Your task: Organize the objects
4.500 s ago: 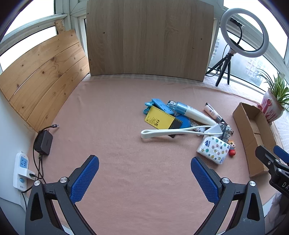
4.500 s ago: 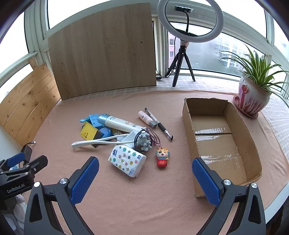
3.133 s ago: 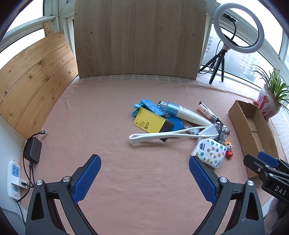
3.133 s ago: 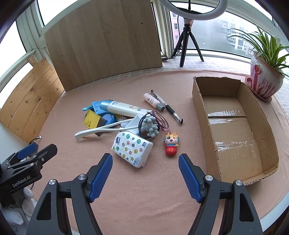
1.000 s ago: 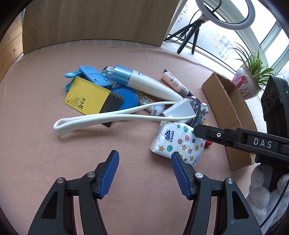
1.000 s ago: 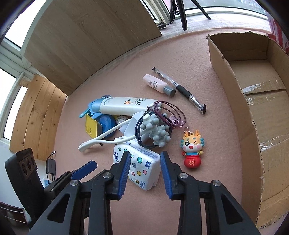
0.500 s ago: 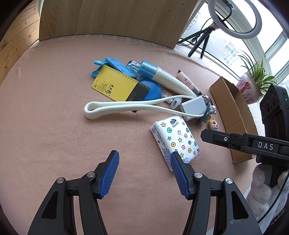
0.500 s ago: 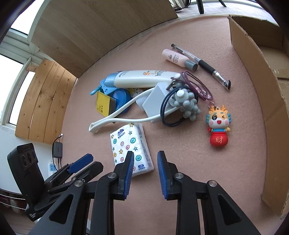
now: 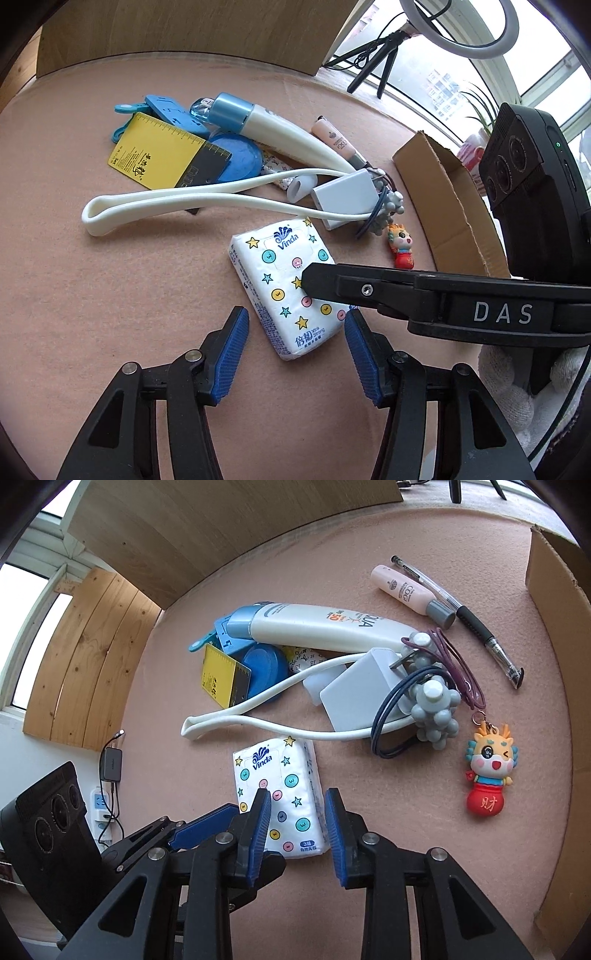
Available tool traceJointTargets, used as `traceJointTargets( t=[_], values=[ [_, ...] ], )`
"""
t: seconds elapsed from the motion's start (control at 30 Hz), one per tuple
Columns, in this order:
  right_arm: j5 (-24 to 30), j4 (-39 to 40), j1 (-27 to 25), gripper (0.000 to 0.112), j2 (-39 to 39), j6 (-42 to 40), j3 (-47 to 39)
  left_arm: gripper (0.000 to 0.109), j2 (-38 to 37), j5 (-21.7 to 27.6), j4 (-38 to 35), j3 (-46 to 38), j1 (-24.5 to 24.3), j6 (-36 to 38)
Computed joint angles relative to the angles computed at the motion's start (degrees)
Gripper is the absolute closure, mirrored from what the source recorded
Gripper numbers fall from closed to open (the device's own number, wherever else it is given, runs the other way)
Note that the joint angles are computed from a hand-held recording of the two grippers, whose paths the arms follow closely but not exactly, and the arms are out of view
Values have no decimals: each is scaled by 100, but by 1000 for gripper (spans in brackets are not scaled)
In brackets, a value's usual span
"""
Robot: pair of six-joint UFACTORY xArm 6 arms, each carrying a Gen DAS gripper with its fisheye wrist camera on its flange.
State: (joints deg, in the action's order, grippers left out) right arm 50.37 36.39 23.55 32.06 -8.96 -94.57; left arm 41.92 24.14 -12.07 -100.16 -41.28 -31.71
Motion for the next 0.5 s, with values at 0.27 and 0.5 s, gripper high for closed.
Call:
traceJointTargets(
  t=[0.27, 0.5],
  values=[
    [122, 158, -57, 85, -169, -273, 176, 62, -246, -553, 477, 429, -109, -658],
    [-205, 331, -266, 85, -1019, -618, 1005, 62, -88, -434, 1104, -252, -316, -1181]
  ],
)
